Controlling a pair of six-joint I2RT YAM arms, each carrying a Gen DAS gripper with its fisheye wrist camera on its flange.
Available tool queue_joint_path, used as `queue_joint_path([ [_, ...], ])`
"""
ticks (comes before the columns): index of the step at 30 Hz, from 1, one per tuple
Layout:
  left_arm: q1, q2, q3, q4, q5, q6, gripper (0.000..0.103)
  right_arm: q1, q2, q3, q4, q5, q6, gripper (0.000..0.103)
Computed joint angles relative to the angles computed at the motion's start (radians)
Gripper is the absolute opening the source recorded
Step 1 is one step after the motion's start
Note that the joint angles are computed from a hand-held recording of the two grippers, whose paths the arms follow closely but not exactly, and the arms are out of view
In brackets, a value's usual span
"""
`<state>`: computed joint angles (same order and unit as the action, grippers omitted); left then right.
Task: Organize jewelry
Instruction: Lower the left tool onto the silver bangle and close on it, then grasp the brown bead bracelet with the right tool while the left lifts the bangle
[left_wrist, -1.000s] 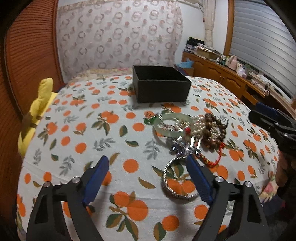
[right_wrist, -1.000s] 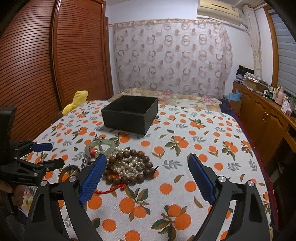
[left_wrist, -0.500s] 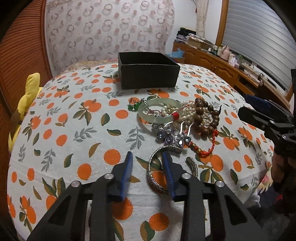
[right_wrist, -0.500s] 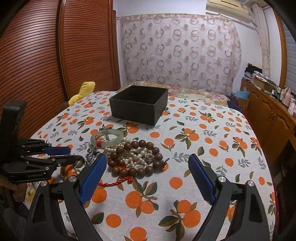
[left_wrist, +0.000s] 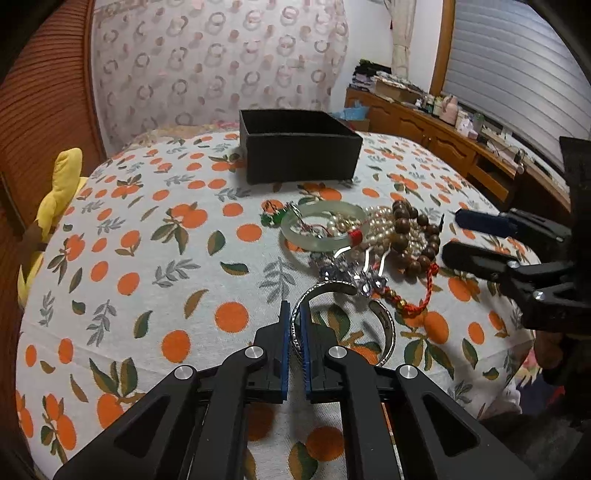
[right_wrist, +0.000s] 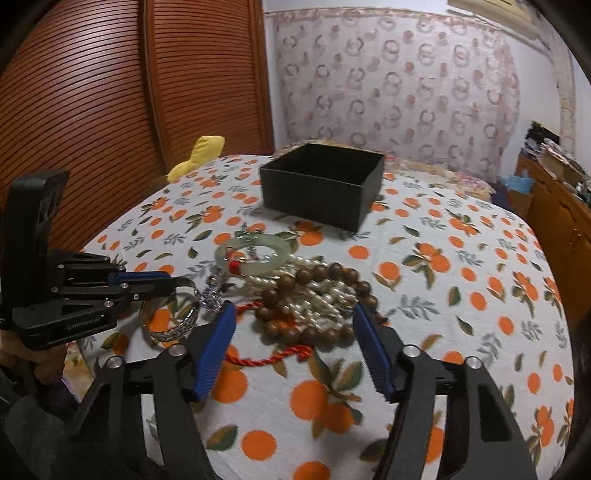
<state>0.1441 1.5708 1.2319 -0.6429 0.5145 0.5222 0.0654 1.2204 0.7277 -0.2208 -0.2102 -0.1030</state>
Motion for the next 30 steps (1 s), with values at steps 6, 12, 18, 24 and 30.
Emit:
queue_joint_path([
  [6, 0.025, 0.010, 0.021, 0.017, 0.024, -0.026, 0.004, 0.014, 0.109, 0.075, 0.007, -0.025, 0.032, 0.054],
  [12, 0.041, 0.020, 0.042, 0.037, 0.031, -0.049, 0.004, -0.010, 0.201, 0.136, -0.003, -0.062, 0.080, 0.051],
  [18, 0.049, 0.037, 0.059, 0.055, 0.035, -0.066, 0.004, -0.019, 0.254, 0.172, 0.000, -0.067, 0.103, 0.050],
  [24, 0.057, 0.060, 0.083, 0.068, 0.043, -0.082, 0.004, -0.006, 0.285, 0.201, -0.007, -0.039, 0.113, 0.036],
  [30, 0.070, 0.073, 0.103, 0.078, 0.053, -0.095, 0.004, -0.004, 0.270, 0.207, -0.014, -0.015, 0.102, 0.015],
])
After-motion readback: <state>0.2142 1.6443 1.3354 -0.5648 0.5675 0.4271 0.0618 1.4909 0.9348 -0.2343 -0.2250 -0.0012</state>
